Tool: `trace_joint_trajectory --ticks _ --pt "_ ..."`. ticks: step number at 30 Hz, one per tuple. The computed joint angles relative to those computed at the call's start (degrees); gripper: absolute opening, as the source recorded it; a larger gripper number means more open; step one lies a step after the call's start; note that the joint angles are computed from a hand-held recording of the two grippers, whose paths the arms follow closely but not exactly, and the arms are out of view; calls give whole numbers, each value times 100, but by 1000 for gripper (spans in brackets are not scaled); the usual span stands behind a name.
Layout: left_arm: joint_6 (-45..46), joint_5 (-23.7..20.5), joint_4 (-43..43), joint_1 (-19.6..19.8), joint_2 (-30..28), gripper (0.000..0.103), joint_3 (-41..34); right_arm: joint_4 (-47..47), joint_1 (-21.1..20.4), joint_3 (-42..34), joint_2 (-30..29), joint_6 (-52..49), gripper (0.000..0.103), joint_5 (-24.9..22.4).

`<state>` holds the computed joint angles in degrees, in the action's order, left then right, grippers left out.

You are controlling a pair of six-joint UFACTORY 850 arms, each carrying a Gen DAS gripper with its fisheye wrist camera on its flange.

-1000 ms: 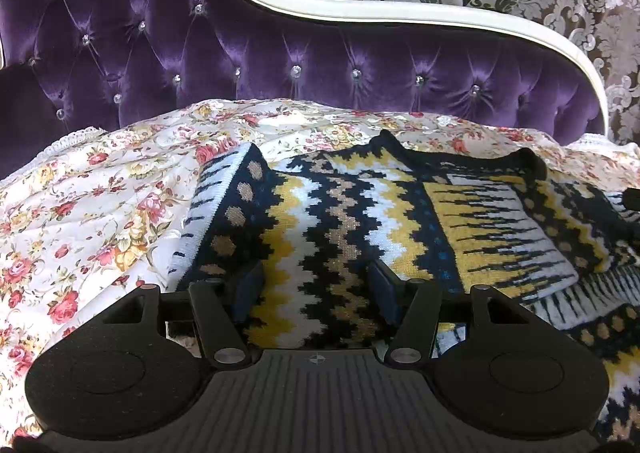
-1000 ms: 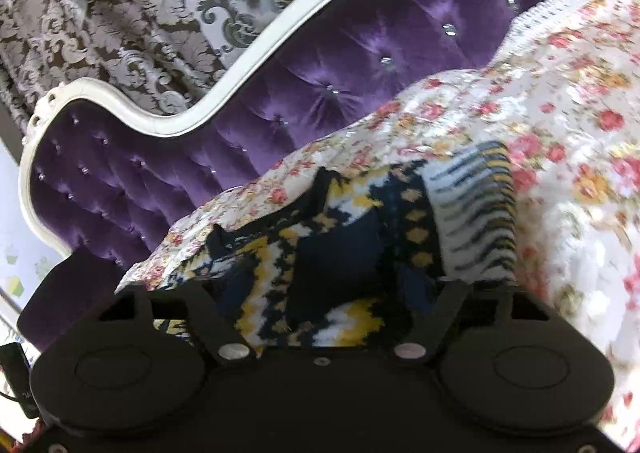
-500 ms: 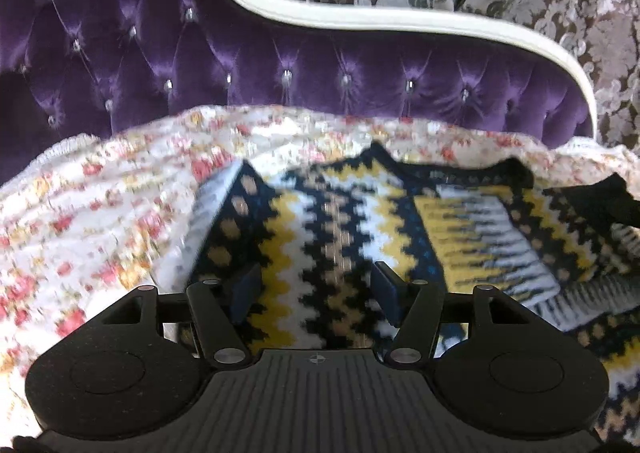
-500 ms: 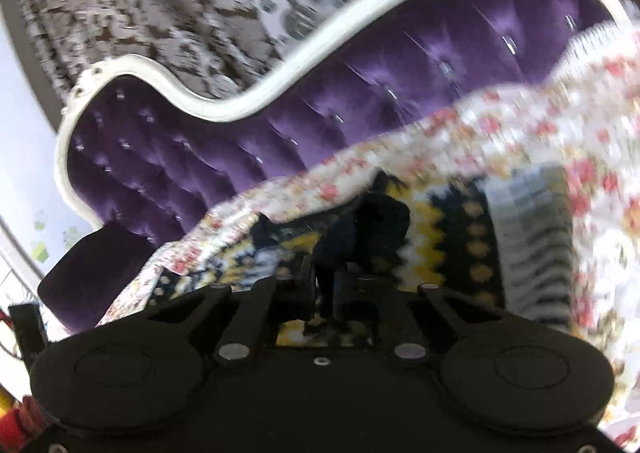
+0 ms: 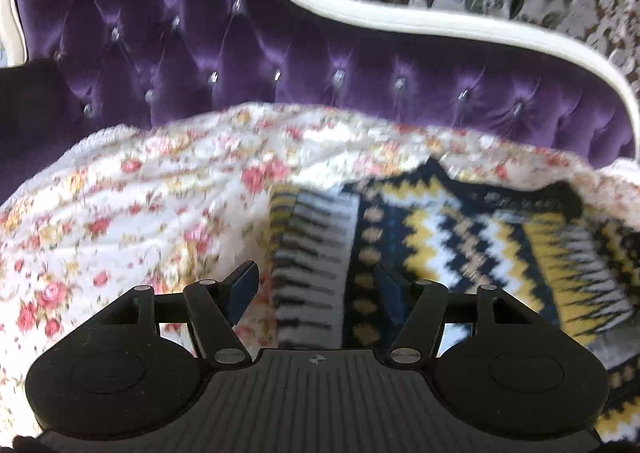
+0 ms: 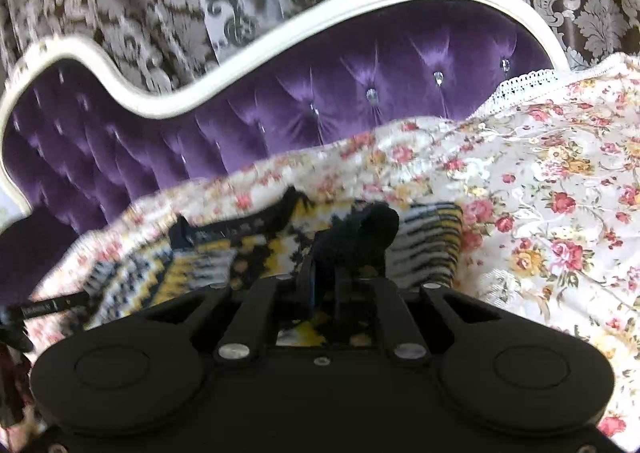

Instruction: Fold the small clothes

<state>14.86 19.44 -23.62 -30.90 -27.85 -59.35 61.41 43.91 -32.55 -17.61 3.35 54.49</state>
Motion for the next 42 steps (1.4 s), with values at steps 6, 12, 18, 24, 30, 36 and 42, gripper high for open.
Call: trace_joint_trajectory --ticks 6,12,18,24,30,36,42 --pt "-748 291 528 99 -145 76 106 427 7 -62 0 -495 25 -369" --pt "-455 365 389 47 -187 82 100 823 -45 -135 -1 -963 36 -637" --pt "-479 474 398 36 -196 83 128 1140 -32 -247 -19 -1477 50 -792" --pt "-437 502 354 28 -199 83 131 1009 -56 -306 -26 -1632 75 -993" --pt "-407 529 326 22 -201 83 143 1459 11 -545 -164 -2394 96 -1108" --pt "-409 537 325 23 -206 84 145 2043 65 -778 -310 -3224 101 -1127" --pt "-435 549 340 20 -205 84 159 2472 112 -843 -257 -3571 101 -1110"
